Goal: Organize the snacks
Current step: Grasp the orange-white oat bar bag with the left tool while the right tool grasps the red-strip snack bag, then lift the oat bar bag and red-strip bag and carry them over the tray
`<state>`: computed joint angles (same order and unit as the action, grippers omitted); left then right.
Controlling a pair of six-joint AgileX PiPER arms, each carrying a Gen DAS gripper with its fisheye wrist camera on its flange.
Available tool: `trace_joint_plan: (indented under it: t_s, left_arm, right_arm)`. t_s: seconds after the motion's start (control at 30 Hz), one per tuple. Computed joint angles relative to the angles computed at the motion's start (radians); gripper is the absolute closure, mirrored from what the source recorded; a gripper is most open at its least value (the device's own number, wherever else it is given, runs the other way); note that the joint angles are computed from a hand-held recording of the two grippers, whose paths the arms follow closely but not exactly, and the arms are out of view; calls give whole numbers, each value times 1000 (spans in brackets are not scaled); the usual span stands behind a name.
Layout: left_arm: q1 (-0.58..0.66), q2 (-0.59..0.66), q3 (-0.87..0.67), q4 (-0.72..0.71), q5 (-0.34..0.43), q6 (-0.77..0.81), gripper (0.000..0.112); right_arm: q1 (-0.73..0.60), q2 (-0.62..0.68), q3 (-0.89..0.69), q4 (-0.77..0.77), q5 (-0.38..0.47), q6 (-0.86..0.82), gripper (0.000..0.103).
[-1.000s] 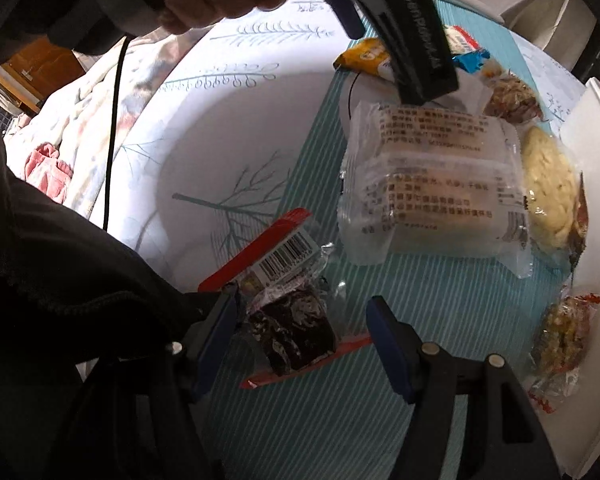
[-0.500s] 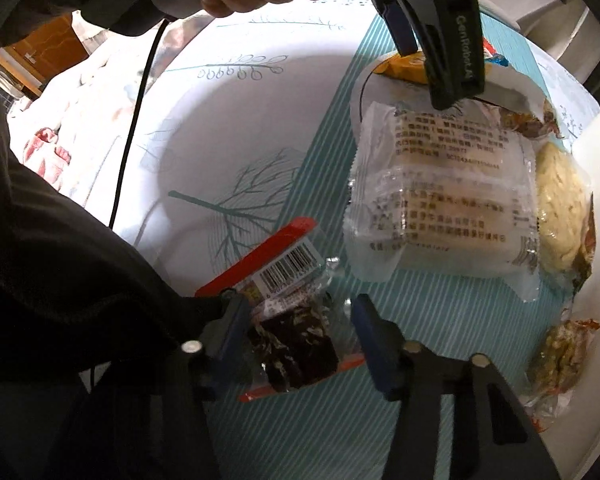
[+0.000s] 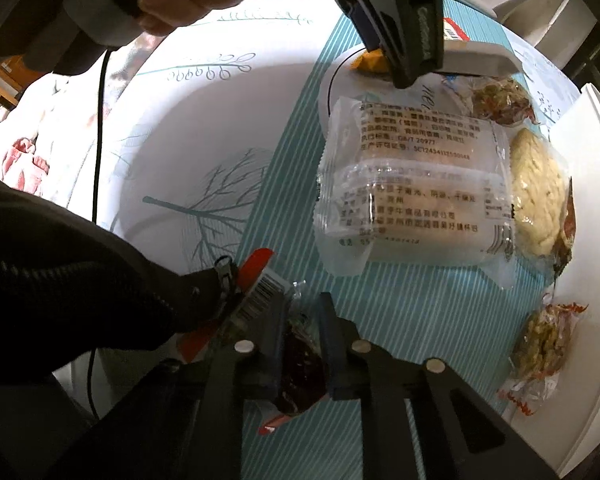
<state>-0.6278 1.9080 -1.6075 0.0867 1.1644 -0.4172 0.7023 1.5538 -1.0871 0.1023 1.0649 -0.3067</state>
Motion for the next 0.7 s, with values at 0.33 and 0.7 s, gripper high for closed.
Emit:
trace_joint_plan:
  t_s: [0.33,0.7]
  left_arm:
    - [18,-178,195,-38,-43,-150,90]
    - [-61,-461,472,-25,-92,-463,94]
  right_arm:
    - [6,-20,23,-1,-7,49,90]
    - [-10,-131,74,19,14,106,91]
